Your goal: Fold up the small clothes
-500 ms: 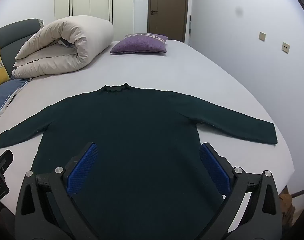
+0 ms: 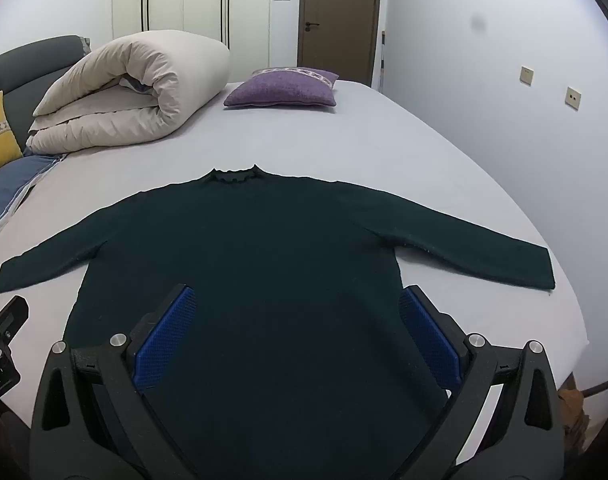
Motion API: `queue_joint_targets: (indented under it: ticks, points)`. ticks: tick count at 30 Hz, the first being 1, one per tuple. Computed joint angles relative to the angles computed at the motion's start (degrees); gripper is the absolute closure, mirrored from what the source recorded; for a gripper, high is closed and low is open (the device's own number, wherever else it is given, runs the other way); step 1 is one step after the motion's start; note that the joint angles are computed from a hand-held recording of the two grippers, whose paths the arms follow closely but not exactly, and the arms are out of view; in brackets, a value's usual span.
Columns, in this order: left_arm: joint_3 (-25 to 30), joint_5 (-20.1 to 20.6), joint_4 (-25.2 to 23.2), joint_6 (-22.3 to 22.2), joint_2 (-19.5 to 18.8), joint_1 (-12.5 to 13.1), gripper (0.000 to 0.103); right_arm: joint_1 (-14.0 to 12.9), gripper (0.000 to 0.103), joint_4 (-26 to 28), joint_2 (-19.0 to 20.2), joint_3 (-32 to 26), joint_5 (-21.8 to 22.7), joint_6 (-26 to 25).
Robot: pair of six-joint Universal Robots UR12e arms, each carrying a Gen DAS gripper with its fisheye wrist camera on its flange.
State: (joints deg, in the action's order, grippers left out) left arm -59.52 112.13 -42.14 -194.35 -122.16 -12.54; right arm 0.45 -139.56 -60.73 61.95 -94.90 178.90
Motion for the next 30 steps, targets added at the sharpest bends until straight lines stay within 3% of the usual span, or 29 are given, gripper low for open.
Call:
queue_joint_targets:
  ticks: [30]
  points:
    - [0.6, -0.1, 0.5, -0.6, -0.3, -0.1, 0.0, 0.1, 0.0, -0.1, -0.3, 0.6, 0.3, -0.1]
